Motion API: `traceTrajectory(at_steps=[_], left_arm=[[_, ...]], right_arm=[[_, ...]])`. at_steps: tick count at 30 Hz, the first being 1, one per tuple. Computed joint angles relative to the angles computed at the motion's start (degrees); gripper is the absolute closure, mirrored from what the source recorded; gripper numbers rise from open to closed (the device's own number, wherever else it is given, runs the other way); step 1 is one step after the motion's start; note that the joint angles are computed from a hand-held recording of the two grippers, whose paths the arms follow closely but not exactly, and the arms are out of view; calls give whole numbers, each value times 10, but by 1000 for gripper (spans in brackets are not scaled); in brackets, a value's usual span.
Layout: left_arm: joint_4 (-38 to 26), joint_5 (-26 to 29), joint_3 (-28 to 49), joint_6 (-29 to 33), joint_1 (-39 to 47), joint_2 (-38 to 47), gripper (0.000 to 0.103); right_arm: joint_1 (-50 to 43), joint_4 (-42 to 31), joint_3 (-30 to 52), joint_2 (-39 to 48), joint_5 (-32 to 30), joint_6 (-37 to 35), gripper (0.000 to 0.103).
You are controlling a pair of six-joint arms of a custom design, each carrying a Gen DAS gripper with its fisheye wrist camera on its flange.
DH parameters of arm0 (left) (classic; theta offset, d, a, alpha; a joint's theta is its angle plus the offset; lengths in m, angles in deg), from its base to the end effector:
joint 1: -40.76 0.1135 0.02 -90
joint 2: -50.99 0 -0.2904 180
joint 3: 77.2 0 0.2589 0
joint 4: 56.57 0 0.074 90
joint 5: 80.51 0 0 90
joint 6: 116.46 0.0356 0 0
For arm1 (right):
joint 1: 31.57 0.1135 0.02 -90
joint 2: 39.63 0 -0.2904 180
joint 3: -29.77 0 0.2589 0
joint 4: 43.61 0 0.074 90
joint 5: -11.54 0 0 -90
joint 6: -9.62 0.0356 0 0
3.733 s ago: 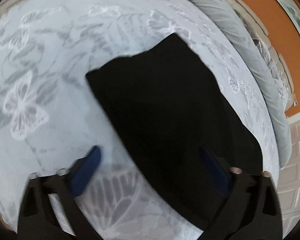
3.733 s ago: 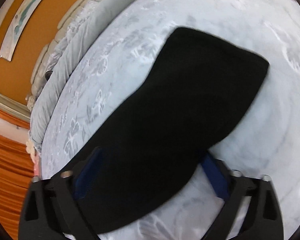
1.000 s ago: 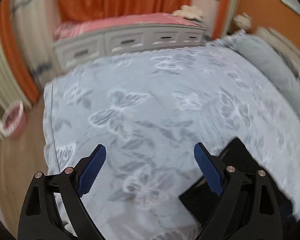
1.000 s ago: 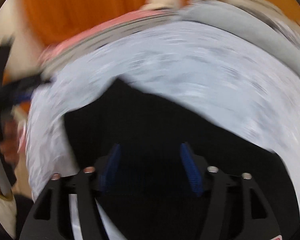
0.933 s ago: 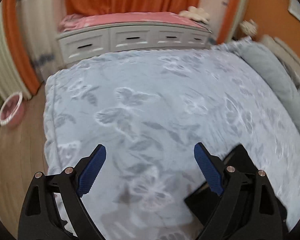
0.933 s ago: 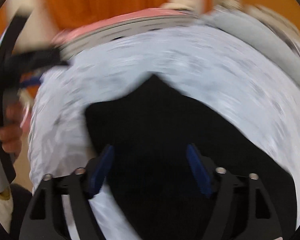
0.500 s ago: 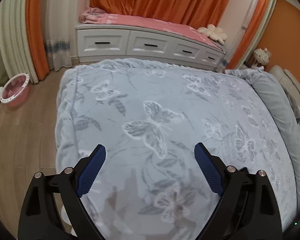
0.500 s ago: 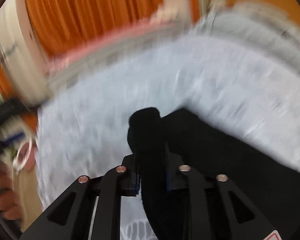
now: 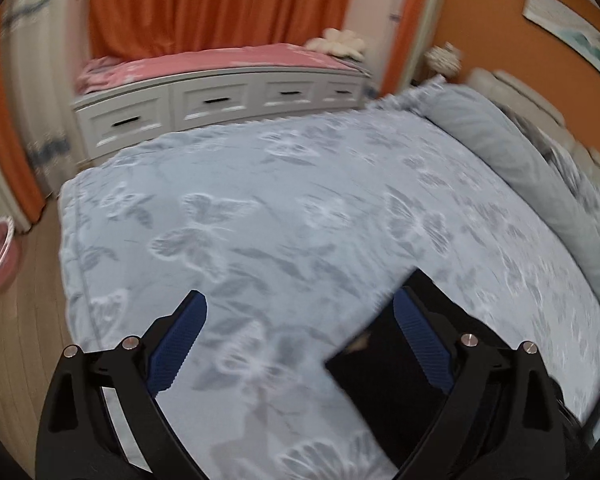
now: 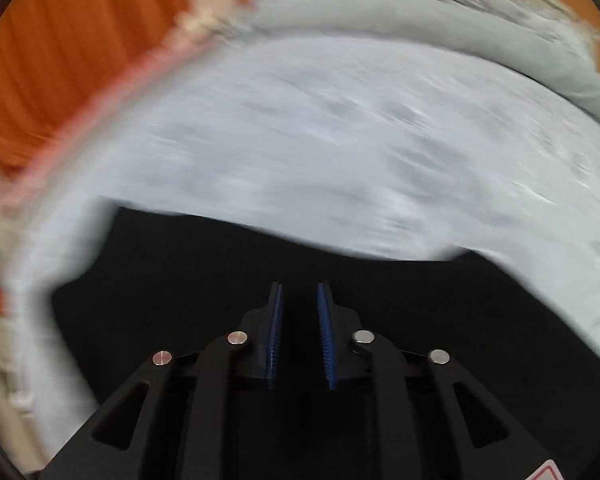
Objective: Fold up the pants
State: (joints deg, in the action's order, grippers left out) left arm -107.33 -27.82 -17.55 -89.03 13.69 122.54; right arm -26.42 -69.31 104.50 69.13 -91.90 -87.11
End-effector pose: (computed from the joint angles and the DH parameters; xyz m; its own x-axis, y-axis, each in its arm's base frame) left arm 0.2132 -0.0847 0.2447 -0.4656 -0.5548 -0.6895 -0.6495 0.7434 -0.1596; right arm 0.3804 0.0426 0.1498 -0.8303 -0.1893 -0.5241 -0.3034 0.9425 0.1403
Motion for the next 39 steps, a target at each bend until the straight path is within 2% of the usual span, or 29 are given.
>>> traceTrajectory(at_steps=[1,3,4,5,7,8,10,11,12,15,16,17,18,20,21,23,26,28,30,31,33,35,37,39], left_arm=[[3,2,10,4,-8,15,10],[13,8,31,10,-33,51,10],[20,13,43,17,-42,69,9],[24,16,61,26,-57,96,8],[29,17,91,48,-83,139,8],[24,15,113,58,-100,165,8],[15,12,151,68,-129,209,8],[11,12,169,75,-144,229,8],[5,10,193,85,-163,254,8],[-10,10,243,98,-209,309,7],[-13,15,257,101,-222,326,7],[-18,17,267,101,-230,338,7],[-26,21,282,100,-240,354,7],[-32,31,296,93,-252,371,7],[-33,43,302,85,-257,378,7],[-31,59,310,64,-265,384,7],[-44,44,348,27,-287,412,7],[-66,12,389,21,-304,444,6],[-83,-26,425,25,-322,474,6],[-78,-39,433,34,-330,483,6],[-55,-41,435,57,-338,488,6],[-17,-32,423,78,-342,484,6],[-11,-41,427,87,-347,487,6],[-24,-58,443,95,-350,498,5]], right_arm=[[-33,-1,19,24,-64,3,103],[-77,12,24,6,-73,61,103],[-91,17,21,-11,-68,74,98],[-122,8,14,-42,-88,70,93],[-173,-32,20,-74,-120,39,93],[-209,-71,15,-104,-129,6,89],[-291,-128,17,-134,-151,-56,78],[-354,-151,24,-139,-162,-94,64],[-395,-148,35,-129,-163,-112,54],[-568,-109,43,-110,-159,-171,44],[-609,-97,56,-86,-155,-170,43],[-647,-109,97,-45,-126,-151,43],[-682,-152,157,-1,-112,-133,43],[-757,-216,263,74,-184,-125,43],[-777,-233,296,97,-185,-126,43],[-811,-245,350,143,-143,-133,42],[-853,-323,476,236,-108,-160,42],[-873,-379,555,296,-111,-162,40],[-892,-463,652,359,-155,-178,33],[-900,-480,672,371,-177,-186,31],[-906,-508,697,385,-205,-212,16],[-902,-487,664,368,-200,-222,16],[-895,-424,598,324,-191,-208,22],[-893,-358,533,276,-219,-201,30]])
